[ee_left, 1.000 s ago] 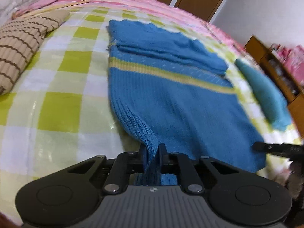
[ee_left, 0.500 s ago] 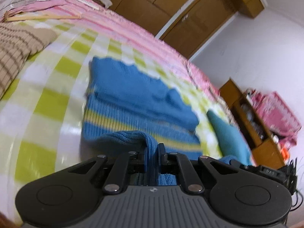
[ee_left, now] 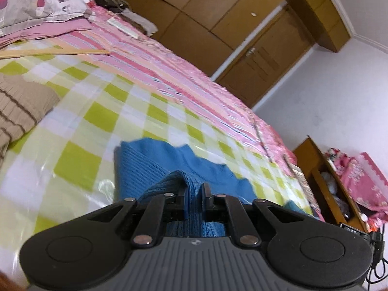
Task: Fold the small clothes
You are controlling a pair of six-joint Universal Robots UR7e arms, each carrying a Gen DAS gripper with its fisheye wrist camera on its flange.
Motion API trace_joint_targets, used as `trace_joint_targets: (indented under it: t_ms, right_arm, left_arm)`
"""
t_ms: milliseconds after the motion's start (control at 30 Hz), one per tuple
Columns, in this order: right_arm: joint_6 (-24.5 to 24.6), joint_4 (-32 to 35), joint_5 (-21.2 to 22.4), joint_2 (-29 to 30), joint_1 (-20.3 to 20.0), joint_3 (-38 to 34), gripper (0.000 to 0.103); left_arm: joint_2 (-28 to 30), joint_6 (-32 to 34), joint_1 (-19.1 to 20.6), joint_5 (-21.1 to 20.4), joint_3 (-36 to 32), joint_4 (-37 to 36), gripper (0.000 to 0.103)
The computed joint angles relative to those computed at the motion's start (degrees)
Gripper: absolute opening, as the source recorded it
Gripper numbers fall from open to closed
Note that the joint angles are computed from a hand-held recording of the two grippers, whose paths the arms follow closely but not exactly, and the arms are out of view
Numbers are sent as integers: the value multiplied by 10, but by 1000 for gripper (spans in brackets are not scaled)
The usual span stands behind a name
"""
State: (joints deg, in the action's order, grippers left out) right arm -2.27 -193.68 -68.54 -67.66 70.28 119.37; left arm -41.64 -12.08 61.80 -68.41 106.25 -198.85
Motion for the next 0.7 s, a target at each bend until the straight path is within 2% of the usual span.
trace_joint_targets:
  t_ms: [200, 433, 700]
  right_arm:
    - [29, 12, -70, 67, 21, -79, 10]
    - [34, 26, -118, 105, 31, -127, 14]
    - [39, 48, -115, 116, 35, -150, 17]
  left_arm:
    - [35, -19, 26, 9, -61, 46, 15]
    - [54, -54, 43, 11, -96, 70, 15]
    - [56, -86, 48, 0, -102, 51, 15]
